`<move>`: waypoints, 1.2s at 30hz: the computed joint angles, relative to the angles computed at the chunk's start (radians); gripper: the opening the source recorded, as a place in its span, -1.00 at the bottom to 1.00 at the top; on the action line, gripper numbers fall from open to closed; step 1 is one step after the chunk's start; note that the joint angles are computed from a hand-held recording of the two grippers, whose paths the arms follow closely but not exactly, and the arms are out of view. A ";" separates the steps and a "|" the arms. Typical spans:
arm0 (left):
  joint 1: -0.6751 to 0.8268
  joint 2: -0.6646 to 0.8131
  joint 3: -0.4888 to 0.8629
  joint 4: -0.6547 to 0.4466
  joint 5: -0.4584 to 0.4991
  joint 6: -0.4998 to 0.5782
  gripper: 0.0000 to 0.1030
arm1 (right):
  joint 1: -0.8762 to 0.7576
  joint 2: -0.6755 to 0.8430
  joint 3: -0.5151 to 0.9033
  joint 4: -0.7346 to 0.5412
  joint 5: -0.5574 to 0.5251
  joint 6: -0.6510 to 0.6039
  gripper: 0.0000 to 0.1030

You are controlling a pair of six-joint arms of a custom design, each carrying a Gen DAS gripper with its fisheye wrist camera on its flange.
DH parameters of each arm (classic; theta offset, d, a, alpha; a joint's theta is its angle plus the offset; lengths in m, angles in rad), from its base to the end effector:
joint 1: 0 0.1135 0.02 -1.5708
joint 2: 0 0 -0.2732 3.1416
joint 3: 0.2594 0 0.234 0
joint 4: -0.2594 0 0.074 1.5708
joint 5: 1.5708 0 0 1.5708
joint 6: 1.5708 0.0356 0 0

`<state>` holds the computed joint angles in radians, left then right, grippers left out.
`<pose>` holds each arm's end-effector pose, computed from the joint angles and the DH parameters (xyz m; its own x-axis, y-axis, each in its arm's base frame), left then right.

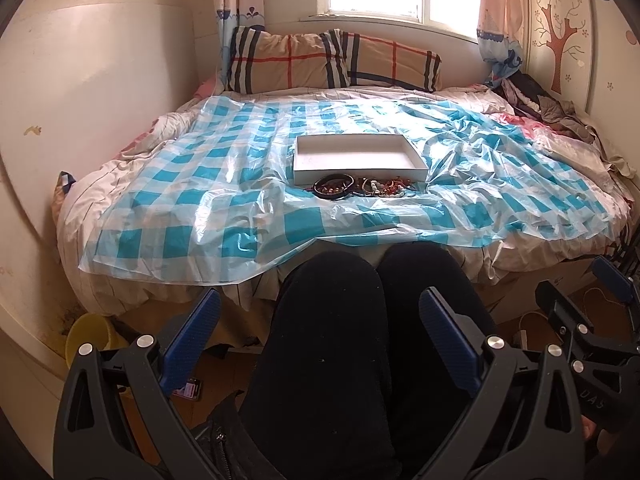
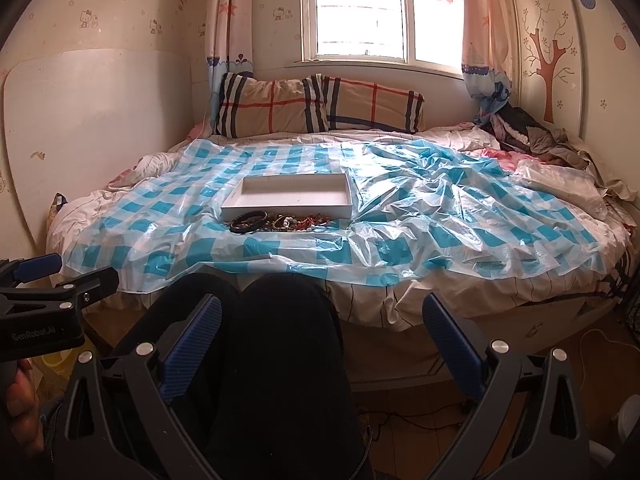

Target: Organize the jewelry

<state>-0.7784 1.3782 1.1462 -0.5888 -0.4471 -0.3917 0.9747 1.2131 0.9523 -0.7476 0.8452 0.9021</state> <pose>0.2059 -0.1814 0.3104 -0.6431 0.1507 -0.7508 0.1923 0.9808 0.0322 0.1402 0.1592 0.2865 -0.5496 0.1173 -0.8272 0.1711 0.9849 0.0260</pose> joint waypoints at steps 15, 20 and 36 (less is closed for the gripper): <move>0.004 0.020 -0.002 0.009 -0.006 0.007 0.85 | -0.014 0.001 -0.020 0.026 -0.015 -0.014 0.88; 0.022 0.028 -0.004 0.016 0.008 0.015 0.85 | -0.014 -0.001 -0.021 0.027 -0.014 -0.014 0.88; 0.066 0.088 0.000 0.042 0.047 0.029 0.85 | -0.050 0.006 -0.047 0.087 -0.038 -0.064 0.88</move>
<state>-0.7122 1.4666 1.1458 -0.5471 -0.3997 -0.3626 0.9248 1.2192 0.9050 -0.6610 0.8068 0.8378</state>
